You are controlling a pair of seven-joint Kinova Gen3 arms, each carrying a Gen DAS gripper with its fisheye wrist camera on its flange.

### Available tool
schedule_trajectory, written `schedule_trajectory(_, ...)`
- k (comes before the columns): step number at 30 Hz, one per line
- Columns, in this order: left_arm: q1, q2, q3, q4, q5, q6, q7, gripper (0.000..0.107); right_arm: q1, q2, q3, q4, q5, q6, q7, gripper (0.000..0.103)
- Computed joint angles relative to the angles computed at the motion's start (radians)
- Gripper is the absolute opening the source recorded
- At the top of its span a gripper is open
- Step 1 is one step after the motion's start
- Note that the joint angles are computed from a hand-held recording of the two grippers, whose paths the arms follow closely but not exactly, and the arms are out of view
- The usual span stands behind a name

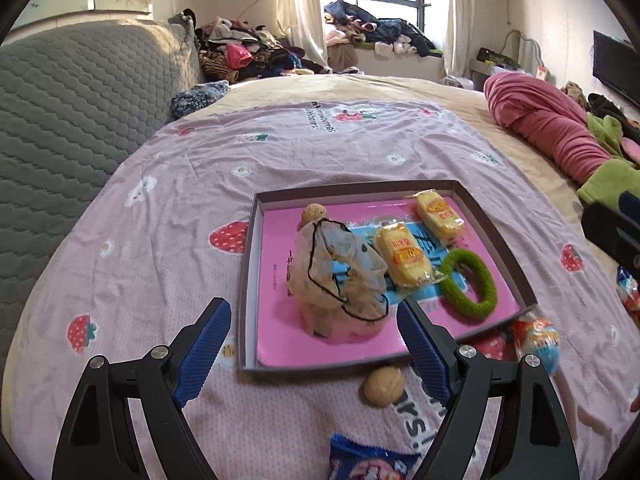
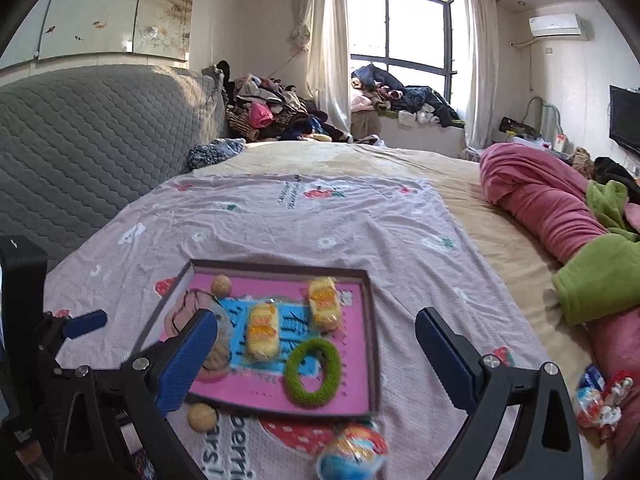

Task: Organize objects
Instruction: 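Withdraw both open tools up and away from the tray, then move left tool to the walnut on the sheet while right tool approaches the blue egg toy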

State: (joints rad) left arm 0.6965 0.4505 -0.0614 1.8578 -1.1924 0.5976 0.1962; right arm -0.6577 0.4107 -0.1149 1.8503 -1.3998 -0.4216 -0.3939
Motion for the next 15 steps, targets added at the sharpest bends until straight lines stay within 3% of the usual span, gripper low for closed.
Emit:
schedule_trajectory(10, 0.04, -0.042, 0.047, 0.027, 0.042, 0.061, 0.048, 0.086, 0.029, -0.078, -0.048, 0.093, -0.107, -0.014, 0.084, 0.1)
schedule_trajectory(15, 0.05, -0.057, 0.079, 0.016, 0.094, 0.1, 0.01, 0.086, 0.047, -0.115, -0.066, 0.124, -0.127, 0.001, 0.081, 0.1)
